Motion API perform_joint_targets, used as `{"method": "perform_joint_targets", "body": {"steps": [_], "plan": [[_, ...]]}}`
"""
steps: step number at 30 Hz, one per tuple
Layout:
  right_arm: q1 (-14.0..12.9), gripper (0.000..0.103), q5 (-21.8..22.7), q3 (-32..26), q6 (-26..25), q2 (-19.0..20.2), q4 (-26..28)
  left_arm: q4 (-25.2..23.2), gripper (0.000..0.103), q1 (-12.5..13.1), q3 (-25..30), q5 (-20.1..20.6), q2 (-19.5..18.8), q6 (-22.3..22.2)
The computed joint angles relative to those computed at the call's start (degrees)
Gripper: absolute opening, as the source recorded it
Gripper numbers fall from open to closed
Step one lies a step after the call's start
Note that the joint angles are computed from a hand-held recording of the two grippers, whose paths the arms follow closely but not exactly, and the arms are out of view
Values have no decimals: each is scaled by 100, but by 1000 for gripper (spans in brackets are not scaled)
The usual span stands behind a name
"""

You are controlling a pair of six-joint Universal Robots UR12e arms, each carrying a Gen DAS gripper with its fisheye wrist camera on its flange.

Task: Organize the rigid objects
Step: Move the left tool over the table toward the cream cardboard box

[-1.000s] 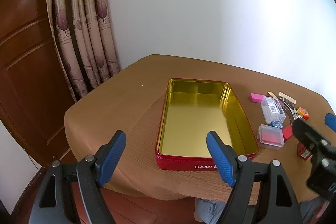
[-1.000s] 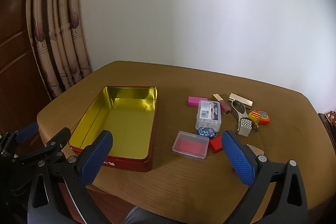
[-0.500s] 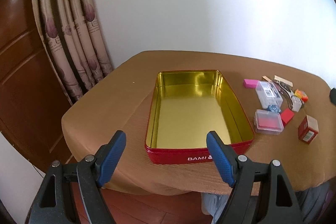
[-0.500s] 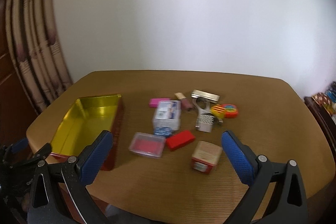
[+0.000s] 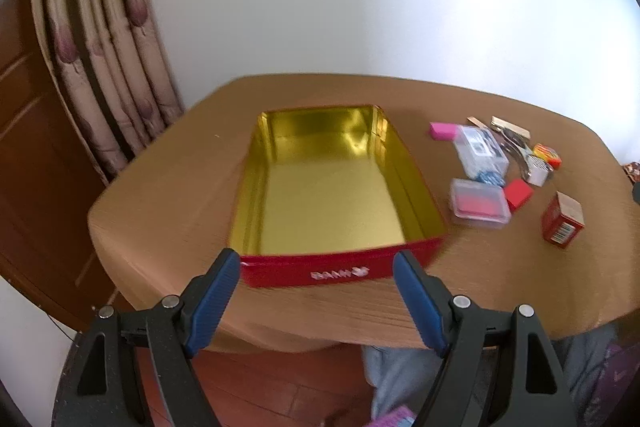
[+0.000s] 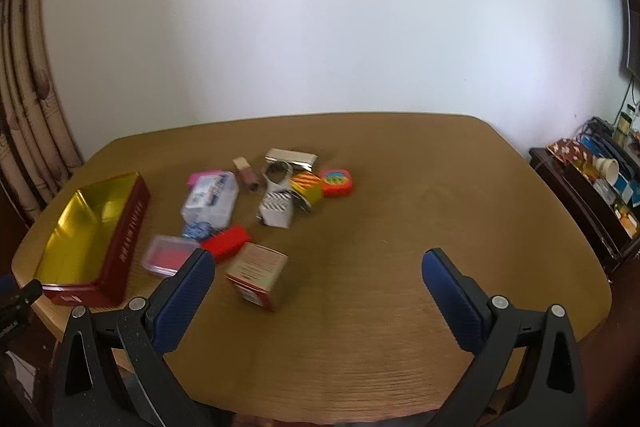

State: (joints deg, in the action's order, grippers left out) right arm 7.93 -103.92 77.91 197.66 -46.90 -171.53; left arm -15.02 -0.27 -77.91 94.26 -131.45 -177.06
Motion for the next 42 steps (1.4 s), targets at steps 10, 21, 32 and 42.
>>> {"method": "perform_joint_targets", "body": {"steps": [10, 21, 32, 42], "plan": [[-278, 103, 153, 236, 333, -97, 171, -1005, 81, -208, 398, -437, -144, 121], [-463, 103, 453, 306, 427, -107, 400, -2381, 81, -403, 1227, -975, -501, 296], [-585, 103, 757, 320, 500, -101, 560, -4233, 81, -547, 2703, -2231, -1078, 549], [-710, 103, 918, 365, 723, -118, 606, -5614, 81, -807, 4340, -1949, -1910, 1508]]}}
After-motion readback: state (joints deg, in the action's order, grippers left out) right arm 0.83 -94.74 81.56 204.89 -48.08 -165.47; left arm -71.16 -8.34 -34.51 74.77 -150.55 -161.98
